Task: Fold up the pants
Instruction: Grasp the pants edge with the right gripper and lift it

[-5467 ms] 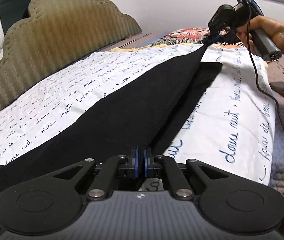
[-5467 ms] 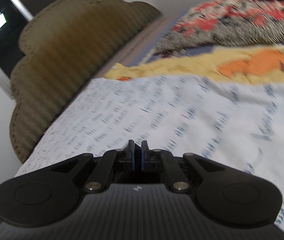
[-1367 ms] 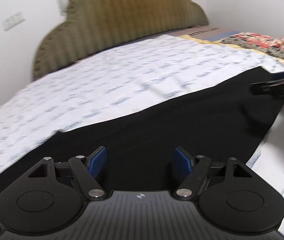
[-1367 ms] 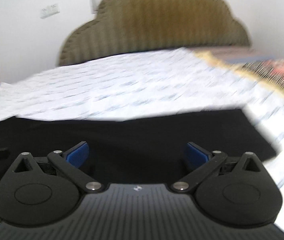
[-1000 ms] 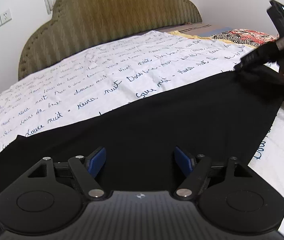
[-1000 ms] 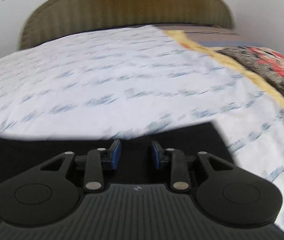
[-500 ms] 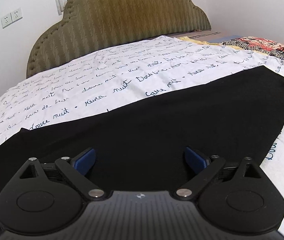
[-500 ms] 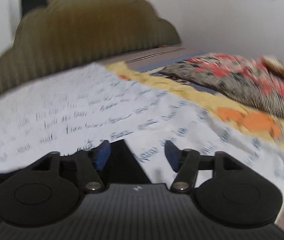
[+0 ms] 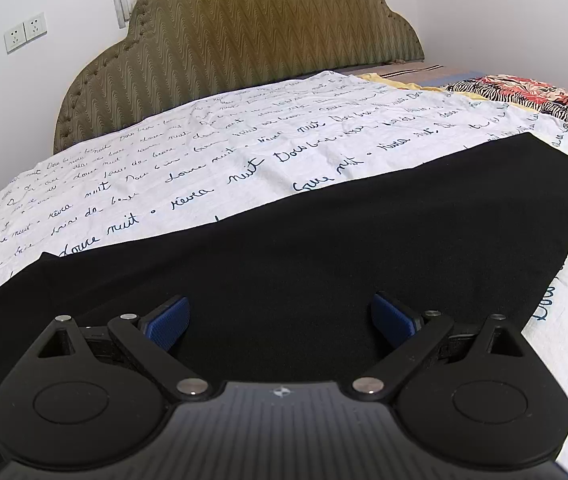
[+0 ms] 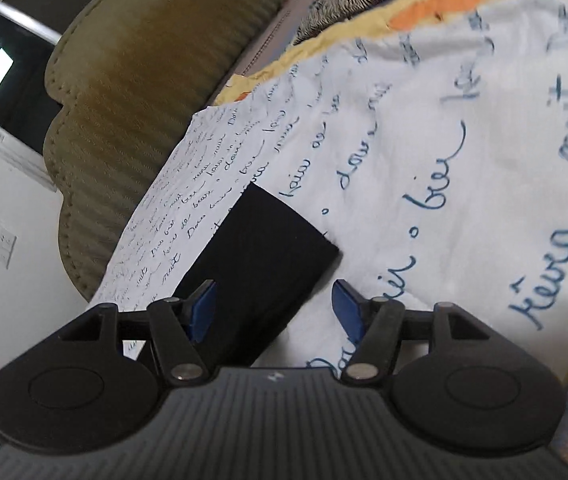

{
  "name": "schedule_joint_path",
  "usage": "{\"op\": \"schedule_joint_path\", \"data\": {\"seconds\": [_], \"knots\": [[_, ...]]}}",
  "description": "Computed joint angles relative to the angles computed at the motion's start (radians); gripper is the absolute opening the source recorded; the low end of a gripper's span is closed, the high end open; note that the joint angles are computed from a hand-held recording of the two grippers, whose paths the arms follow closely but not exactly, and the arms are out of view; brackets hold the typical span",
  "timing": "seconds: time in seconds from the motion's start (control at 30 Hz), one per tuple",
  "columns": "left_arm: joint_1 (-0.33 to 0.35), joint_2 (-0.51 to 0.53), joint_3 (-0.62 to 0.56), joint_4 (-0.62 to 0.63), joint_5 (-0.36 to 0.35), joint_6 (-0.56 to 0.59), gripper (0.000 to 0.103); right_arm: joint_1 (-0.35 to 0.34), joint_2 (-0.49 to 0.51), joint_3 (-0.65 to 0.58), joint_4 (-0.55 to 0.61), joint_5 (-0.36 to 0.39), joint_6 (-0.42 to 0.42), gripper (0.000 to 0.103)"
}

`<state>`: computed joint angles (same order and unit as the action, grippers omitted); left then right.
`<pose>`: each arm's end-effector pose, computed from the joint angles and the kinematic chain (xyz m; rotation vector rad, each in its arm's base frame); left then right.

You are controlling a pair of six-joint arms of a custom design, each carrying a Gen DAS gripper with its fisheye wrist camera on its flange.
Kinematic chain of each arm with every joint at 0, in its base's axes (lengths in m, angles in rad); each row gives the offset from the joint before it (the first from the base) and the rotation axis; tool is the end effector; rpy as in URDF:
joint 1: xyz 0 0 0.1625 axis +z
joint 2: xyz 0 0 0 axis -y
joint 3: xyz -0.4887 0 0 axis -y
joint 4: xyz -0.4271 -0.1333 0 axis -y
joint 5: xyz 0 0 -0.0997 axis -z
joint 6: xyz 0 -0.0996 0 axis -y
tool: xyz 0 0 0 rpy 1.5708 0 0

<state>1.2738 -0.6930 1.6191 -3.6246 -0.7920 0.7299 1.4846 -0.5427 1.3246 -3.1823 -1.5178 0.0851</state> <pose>-0.0220 -0.7665 0.1930 0.5198 1.9574 -1.0379 0.0638 -0.8710 0.1203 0.2093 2.8235 -1.2467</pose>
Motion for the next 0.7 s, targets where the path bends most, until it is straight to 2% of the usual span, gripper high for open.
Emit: {"op": "schedule_joint_path", "data": {"seconds": [0.2,0.27,0.33,0.43,0.5,0.57,0.63,0.7], "knots": [[0.000,0.000,0.000,0.000,0.001,-0.001,0.098,-0.009,0.062,-0.097,-0.011,0.033,0.074,0.059],[0.000,0.000,0.000,0.003,0.001,-0.003,0.098,0.002,0.079,-0.123,-0.007,-0.002,0.051,0.045],[-0.001,-0.006,0.001,0.018,0.000,-0.010,0.098,0.015,0.089,-0.143,0.006,-0.043,0.019,0.014],[-0.014,-0.021,0.002,0.055,-0.012,0.021,0.098,0.027,0.092,-0.138,-0.018,-0.070,-0.009,0.011],[-0.028,-0.037,-0.003,0.117,-0.041,0.046,0.098,0.057,0.089,-0.118,-0.066,-0.142,-0.139,0.011],[-0.042,-0.049,-0.019,0.191,-0.079,0.037,0.098,0.099,0.097,-0.109,-0.130,-0.231,-0.329,0.011],[-0.050,-0.064,-0.052,0.327,-0.130,-0.046,0.098,0.141,0.114,-0.106,-0.205,-0.295,-0.532,0.010],[-0.047,-0.078,-0.103,0.503,-0.205,-0.188,0.098,0.172,0.138,-0.110,-0.266,-0.329,-0.704,0.010]]}}
